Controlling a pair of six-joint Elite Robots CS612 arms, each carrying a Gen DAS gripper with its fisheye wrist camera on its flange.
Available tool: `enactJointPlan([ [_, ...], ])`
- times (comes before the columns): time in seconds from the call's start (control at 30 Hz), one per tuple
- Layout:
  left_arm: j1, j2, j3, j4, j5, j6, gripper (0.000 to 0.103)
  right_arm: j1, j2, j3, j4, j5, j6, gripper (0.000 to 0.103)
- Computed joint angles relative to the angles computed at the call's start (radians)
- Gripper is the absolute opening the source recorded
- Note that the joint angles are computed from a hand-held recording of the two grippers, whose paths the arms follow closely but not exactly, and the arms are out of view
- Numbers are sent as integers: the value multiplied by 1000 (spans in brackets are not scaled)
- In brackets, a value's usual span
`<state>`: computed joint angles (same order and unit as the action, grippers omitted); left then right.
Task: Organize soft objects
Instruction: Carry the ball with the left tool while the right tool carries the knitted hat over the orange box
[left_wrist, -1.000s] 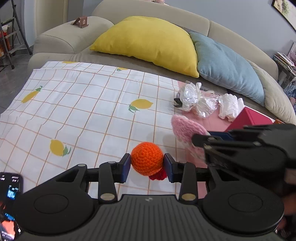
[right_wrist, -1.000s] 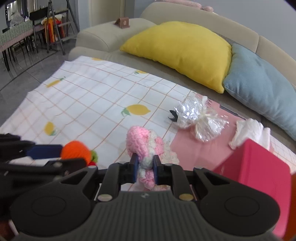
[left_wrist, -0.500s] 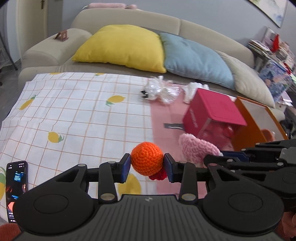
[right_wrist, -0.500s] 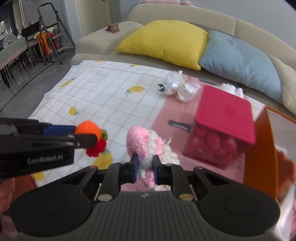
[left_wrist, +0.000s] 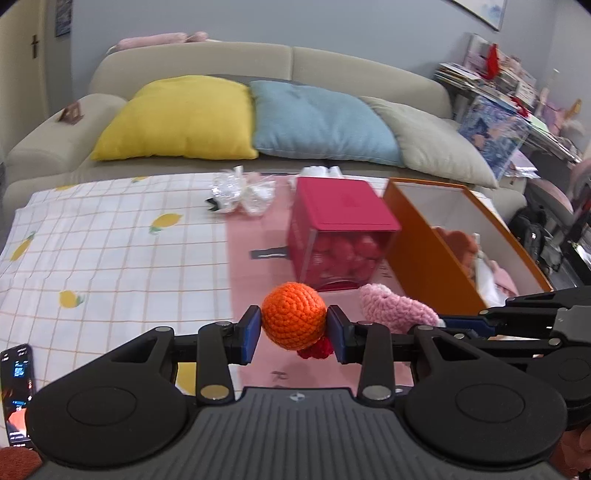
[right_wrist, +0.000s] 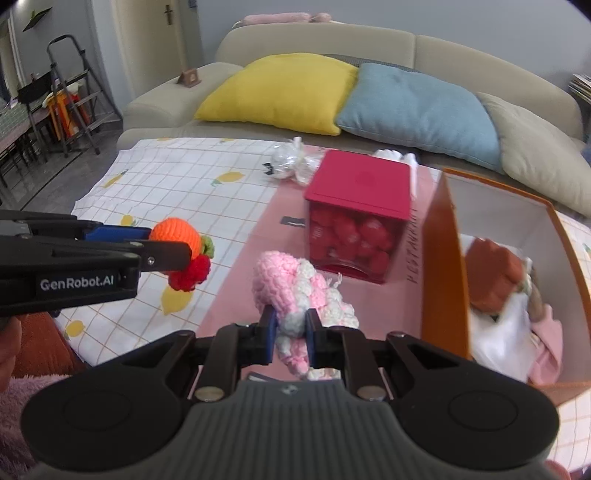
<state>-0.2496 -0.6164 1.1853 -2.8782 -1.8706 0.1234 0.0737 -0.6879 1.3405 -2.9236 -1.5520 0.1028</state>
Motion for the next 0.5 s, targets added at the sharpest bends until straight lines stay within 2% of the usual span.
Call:
enactJointPlan([
  [0.23,-21,-20,26,-15,-33,26,44,-17,-40,73,-73,-38,42,14],
  [0.5,-43,-17,4,-18,-62,40,44,-44,-76,127,-162,-92,74,14],
])
